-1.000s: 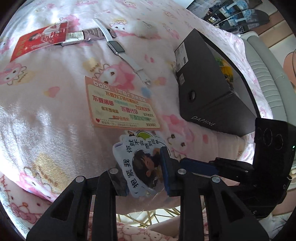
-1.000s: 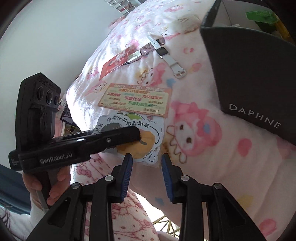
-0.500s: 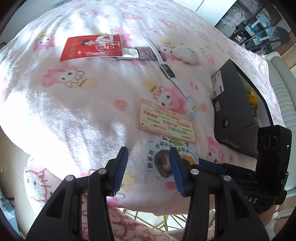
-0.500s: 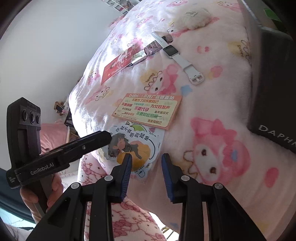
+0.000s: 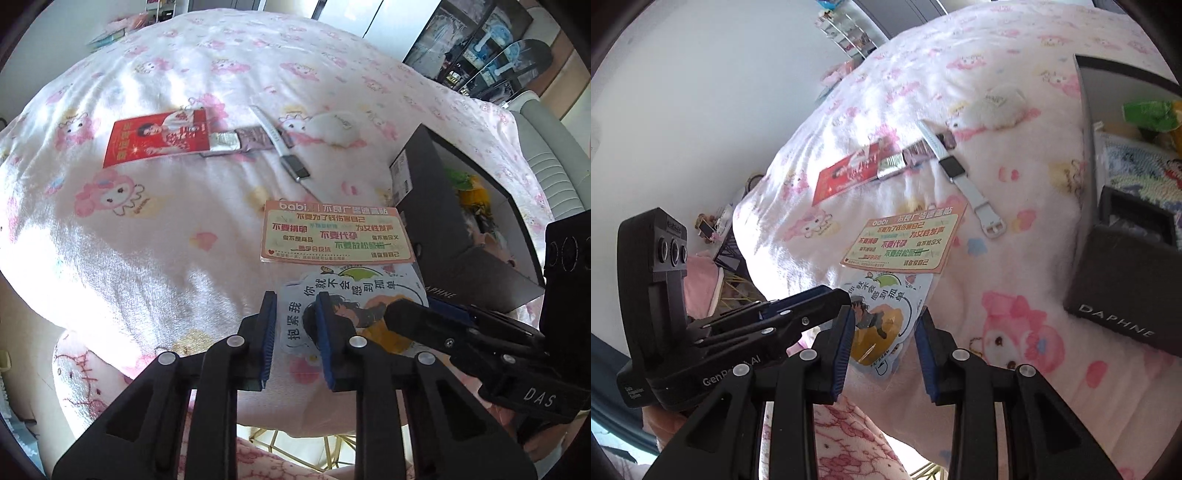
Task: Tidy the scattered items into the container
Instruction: 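Carry card and sticker over the black box, lower, open left tool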
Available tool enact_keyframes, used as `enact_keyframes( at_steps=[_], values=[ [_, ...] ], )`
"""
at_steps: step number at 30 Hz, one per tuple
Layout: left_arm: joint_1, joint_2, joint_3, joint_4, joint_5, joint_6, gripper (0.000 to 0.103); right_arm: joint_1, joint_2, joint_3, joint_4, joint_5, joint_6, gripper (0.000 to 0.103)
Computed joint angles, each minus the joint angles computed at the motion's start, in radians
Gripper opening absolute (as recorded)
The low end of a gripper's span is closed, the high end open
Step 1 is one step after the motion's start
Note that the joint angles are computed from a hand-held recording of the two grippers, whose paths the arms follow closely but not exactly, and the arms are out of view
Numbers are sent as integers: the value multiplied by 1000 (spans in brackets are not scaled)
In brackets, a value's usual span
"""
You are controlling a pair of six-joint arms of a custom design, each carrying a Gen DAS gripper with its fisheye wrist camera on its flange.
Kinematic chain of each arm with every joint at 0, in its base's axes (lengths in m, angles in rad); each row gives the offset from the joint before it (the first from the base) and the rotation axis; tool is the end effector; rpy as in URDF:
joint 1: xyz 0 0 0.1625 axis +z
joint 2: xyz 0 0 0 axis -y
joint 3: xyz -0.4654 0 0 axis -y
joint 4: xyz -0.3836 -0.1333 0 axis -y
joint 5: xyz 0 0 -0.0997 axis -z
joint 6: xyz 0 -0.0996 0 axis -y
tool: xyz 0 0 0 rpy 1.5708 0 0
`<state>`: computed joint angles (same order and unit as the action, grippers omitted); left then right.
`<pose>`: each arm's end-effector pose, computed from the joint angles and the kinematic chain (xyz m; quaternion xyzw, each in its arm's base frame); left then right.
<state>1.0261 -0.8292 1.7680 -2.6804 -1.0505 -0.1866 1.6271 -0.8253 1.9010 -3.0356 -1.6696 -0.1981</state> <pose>-0.1825 -0.6540 0.1280 0.1499 0.9513 -0.1686 0.2099 0.1586 -0.6199 0.1130 0.1148 -0.9732 0.1892 0.0620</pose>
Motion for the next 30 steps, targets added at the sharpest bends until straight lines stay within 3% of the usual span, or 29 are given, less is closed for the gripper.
enact_keyframes(
  at_steps=[5,8,17,23,27,30],
  values=[
    [-51,-3,-15,-35,-54,58,18,3,-77,52,-87,36,7,29],
    [-73,32,-66,-45,-137,107,18,-3,-134,88,-136,35,11,29],
    [-138,286,-363,91,-280,199,18,-86,-278,156,-259,-62,7,29],
    [-163,419,-503,232,-218,172,18,-149,-285,99,-186,-183,-1,29],
    [-171,431,-519,302,-192,140,18,-169,-285,70,-109,-269,21,29],
    [-172,425,-513,295,-172,147,19,-175,-304,84,-125,-282,19,29]
  ],
)
